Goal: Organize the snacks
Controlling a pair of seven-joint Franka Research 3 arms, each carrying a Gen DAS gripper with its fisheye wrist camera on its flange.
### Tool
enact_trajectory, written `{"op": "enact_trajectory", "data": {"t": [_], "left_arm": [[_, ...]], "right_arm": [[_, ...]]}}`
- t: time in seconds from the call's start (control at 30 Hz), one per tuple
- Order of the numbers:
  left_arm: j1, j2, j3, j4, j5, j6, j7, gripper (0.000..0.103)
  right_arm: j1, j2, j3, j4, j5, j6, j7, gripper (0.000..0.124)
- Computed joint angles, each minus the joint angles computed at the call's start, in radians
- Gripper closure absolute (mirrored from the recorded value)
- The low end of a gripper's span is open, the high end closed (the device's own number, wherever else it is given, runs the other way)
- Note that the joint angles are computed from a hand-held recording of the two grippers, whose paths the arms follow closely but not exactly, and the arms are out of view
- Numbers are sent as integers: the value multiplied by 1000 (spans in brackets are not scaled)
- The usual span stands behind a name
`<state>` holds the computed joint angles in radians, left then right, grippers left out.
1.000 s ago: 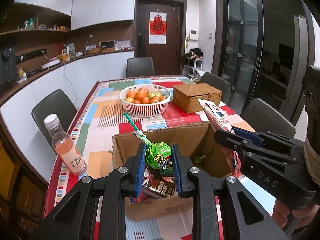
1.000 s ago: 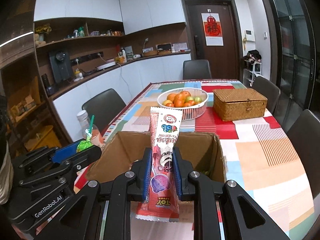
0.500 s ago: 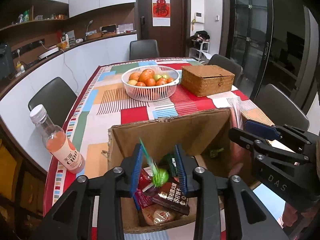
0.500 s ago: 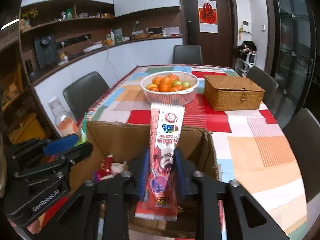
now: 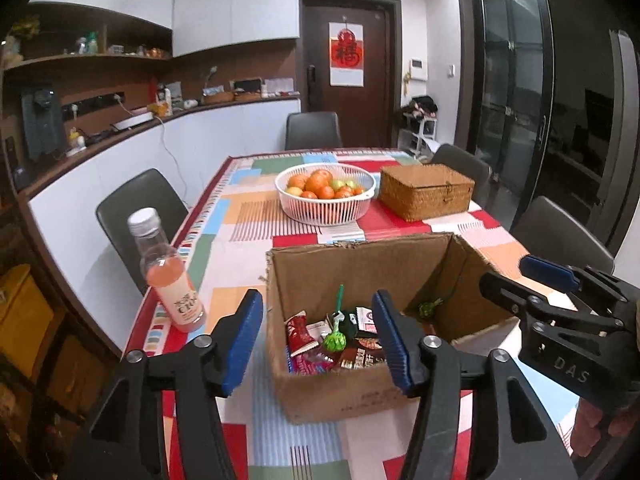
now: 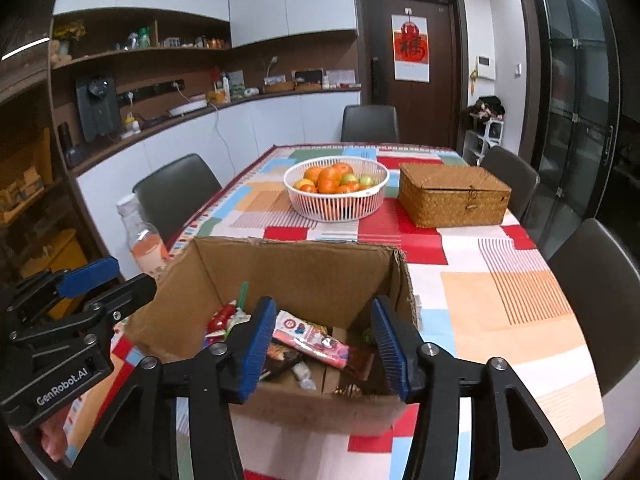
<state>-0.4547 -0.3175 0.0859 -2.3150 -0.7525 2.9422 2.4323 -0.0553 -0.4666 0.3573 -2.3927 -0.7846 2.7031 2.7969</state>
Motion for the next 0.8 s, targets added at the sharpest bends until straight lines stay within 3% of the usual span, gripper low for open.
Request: {"op": "enact_trajectory", "data": {"t": [0.33,0.5,0.8], "left_arm": [[-76,-242,65,-215,53,90,-39,27],[-49,-349,44,-314,135,132,-93,15],[-6,-482,32,-417,254,138,-196,5]], "right_arm": [[14,-211,94,-99,13,-72,59,49],[35,-309,131,-154,81,-108,57,43],[56,-434,192,-205,190,-185,34,40]]}}
